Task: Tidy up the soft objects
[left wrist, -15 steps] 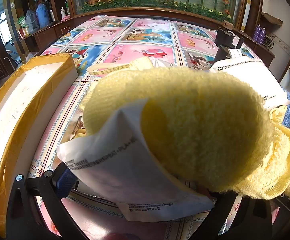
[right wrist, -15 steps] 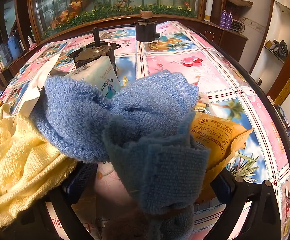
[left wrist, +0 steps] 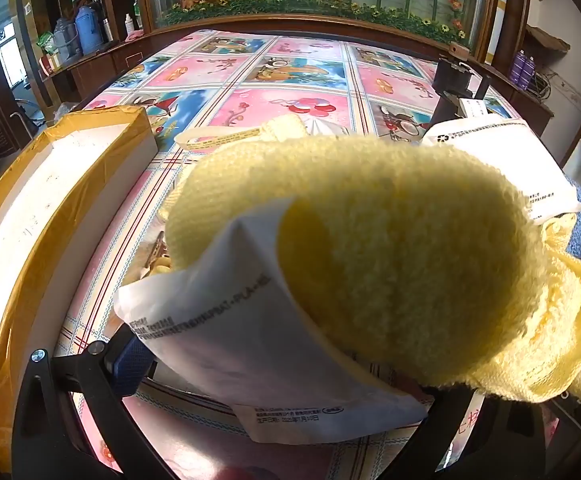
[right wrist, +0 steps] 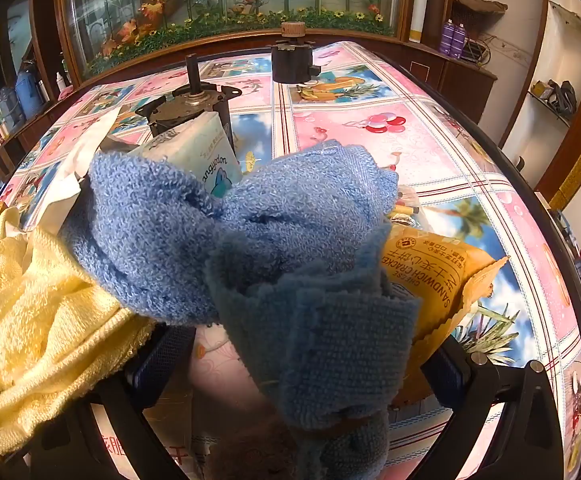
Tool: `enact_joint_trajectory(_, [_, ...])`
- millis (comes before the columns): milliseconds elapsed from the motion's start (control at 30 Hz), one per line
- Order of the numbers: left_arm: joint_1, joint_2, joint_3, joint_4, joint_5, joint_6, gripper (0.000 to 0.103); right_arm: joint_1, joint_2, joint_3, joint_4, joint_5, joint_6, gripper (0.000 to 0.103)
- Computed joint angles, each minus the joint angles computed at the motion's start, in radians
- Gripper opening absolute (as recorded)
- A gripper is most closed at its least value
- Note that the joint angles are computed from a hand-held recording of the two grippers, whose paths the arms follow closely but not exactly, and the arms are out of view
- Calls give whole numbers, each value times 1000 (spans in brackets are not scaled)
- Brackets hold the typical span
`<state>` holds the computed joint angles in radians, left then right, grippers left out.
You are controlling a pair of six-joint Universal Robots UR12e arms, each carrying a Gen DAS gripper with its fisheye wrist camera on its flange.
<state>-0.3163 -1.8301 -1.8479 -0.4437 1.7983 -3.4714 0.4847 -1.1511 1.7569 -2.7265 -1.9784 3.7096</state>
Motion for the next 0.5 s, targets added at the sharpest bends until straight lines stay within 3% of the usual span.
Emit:
enact_joint_trajectory(100, [0,0,0,0,0,2,103,0,0,0,0,0,0,103])
enact_joint_trajectory(267, [13,21,-9,-36,-63,67,103,1,2,-3,2,-2,-1,103])
enact_joint_trajectory(500, [7,33,-20,-47,-54,60,103,1,-12,10,14,19,4,103])
